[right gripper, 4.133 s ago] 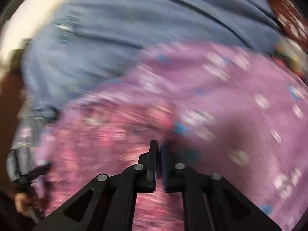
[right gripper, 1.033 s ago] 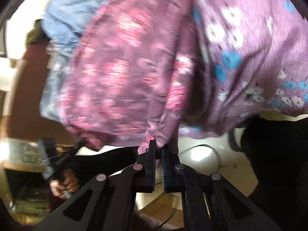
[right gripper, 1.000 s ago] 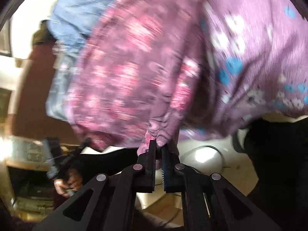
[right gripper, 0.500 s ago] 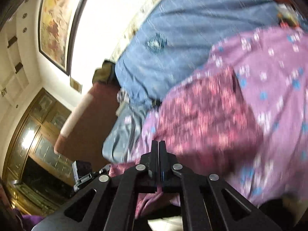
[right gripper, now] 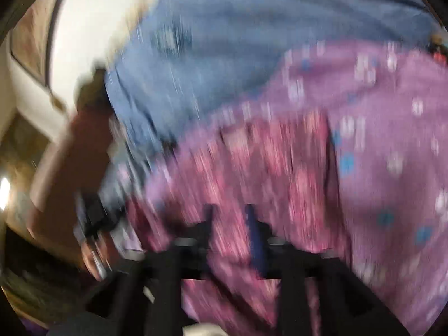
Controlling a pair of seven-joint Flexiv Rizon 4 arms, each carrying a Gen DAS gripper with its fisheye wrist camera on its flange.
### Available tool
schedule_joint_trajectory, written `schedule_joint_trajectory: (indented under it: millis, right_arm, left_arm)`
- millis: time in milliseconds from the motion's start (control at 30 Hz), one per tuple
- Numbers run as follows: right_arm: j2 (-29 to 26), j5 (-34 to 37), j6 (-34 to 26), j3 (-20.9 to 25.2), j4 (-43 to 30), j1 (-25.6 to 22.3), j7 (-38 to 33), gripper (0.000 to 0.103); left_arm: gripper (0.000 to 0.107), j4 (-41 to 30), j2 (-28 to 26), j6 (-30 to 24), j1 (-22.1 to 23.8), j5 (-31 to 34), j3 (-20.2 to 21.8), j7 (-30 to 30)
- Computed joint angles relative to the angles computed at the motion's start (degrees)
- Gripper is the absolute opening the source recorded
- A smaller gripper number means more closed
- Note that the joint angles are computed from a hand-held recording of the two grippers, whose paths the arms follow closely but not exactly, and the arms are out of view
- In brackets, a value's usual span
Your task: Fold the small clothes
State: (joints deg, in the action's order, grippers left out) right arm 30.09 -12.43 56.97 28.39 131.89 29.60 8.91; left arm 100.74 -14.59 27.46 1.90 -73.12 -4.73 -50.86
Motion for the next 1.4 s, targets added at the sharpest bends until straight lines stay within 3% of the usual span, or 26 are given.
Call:
schedule_joint_trajectory:
  millis: [100, 200, 333, 367, 467, 500, 533, 567, 600, 700, 767, 867, 967, 1000, 1033, 1067, 1100, 1133, 1167, 1200, 1233, 1333, 1400]
  right_arm:
    - [-3.1, 1.9, -4.0, 3.3, -2.3, 4.2, 1.8, 0.053]
    - [-7.7, -2.7, -12.9, 5.9, -7.6, 7.2, 0.2, 0.072]
    - [-13.7, -9.7, -20.3, 5.5, -11.6, 9.4, -3.5, 0.075]
    - [-14.6, -10.5, -21.4, 4.8, -11.9, 10.0, -4.9, 0.075]
    - [-17.0, -8.4, -17.2, 2.0, -11.0, 11.7, -8.9, 0.072]
    - [-17.2, -8.0, -14.3, 1.4, -10.6, 12.0, -9.9, 0.053]
    - [-17.2, -8.8, -14.3, 1.4, -10.9, 12.2, -10.7, 0.017]
    - [-17.4, -10.0, -17.7, 1.7, -12.3, 12.5, -11.6, 0.005]
    - [-17.5, -10.0, -23.4, 1.8, -14.6, 13.1, -13.5, 0.005]
    - [-14.3, -11.2, -27.4, 1.0, -15.8, 11.9, -14.0, 0.004]
    - [-9.9, -13.0, -26.6, -0.3, -14.5, 9.0, -13.7, 0.004]
    - [-3.7, -17.8, -24.3, -2.3, -11.2, 1.1, -10.2, 0.004]
    - [0.3, -20.4, -20.0, -5.6, -6.4, -7.7, -5.0, 0.005]
    - [0.5, -20.4, -18.5, -6.7, -4.6, -10.2, -3.8, 0.009]
    - [0.3, -20.4, -18.0, -7.3, -3.0, -12.9, -1.6, 0.016]
    - [0.1, -20.4, -18.4, -7.3, -1.6, -15.0, 0.2, 0.02]
    - [-0.6, -20.4, -18.8, -7.1, -0.2, -16.8, 2.6, 0.032]
    - [-0.9, -18.6, -20.3, -6.8, 1.0, -17.8, 5.5, 0.043]
    - [-0.9, -16.4, -21.5, -5.8, 1.8, -18.6, 8.6, 0.043]
    - [-0.3, -17.0, -19.0, -5.8, 4.2, -18.3, 13.0, 0.043]
    - [0.0, -18.8, -14.0, -4.9, 6.5, -18.9, 15.4, 0.043]
    - [-3.1, -21.9, -15.4, -2.7, 4.8, -15.7, 13.3, 0.043]
    - [-5.1, -24.7, -11.1, -3.3, 3.8, -14.1, 13.3, 0.043]
  left_arm:
    - [0.003, 3.1, 0.8, 4.2, -1.2, -1.3, 0.2, 2.0]
    - [0.003, 3.2, -0.2, 4.1, -1.1, -1.5, -0.1, 2.1]
    - [0.003, 3.8, 1.1, 3.5, -1.0, -2.8, 0.1, 4.1]
    - [0.003, 3.9, 1.3, 3.3, -1.0, -2.8, 0.3, 4.4]
    - [0.003, 3.9, 1.1, 2.3, -0.4, -2.6, 0.8, 4.5]
    - [0.003, 3.8, 0.8, 2.1, -0.2, -2.4, 0.9, 4.4]
    - [0.003, 3.5, 0.4, 1.4, 0.2, -1.9, 1.0, 4.1]
    - [0.003, 3.1, 0.1, 0.7, 0.6, -1.5, 1.1, 3.8]
    - [0.003, 2.7, -0.2, 0.3, 0.9, -1.1, 1.1, 3.3]
    - [0.003, 0.9, -0.5, -0.8, 1.8, 0.4, 1.0, 2.8]
    - [0.003, -0.5, -0.7, -1.3, 2.1, -0.3, 0.6, 3.1]
    - [0.003, -3.9, -2.3, 0.6, 1.9, -4.0, -0.8, 3.3]
    - [0.004, -7.7, -5.1, 9.7, -0.1, -6.6, -2.3, 1.9]
    - [0.011, -8.8, -6.4, 13.9, -1.0, -6.2, -2.6, 0.1]
    - [0.029, -10.2, -8.2, 19.4, -2.4, -2.4, -2.1, -4.2]
    - [0.039, -11.2, -9.5, 23.4, -3.3, 2.4, -1.3, -9.2]
    - [0.047, -12.0, -11.1, 26.9, -4.3, 8.2, 0.2, -15.5]
    - [0.046, -12.4, -11.9, 27.9, -4.5, 11.5, 0.9, -19.4]
    - [0.046, -12.6, -12.3, 27.9, -4.3, 13.7, 1.3, -22.3]
    - [0.046, -12.6, -12.4, 27.8, -3.8, 14.6, 1.0, -23.9]
    - [0.046, -12.4, -12.1, 28.1, -3.2, 14.5, 0.0, -22.8]
    - [0.047, -12.1, -10.6, 28.3, -2.2, 18.7, -2.1, -17.9]
    - [0.047, -10.6, -9.2, 29.0, -1.5, 18.7, -4.0, -15.3]
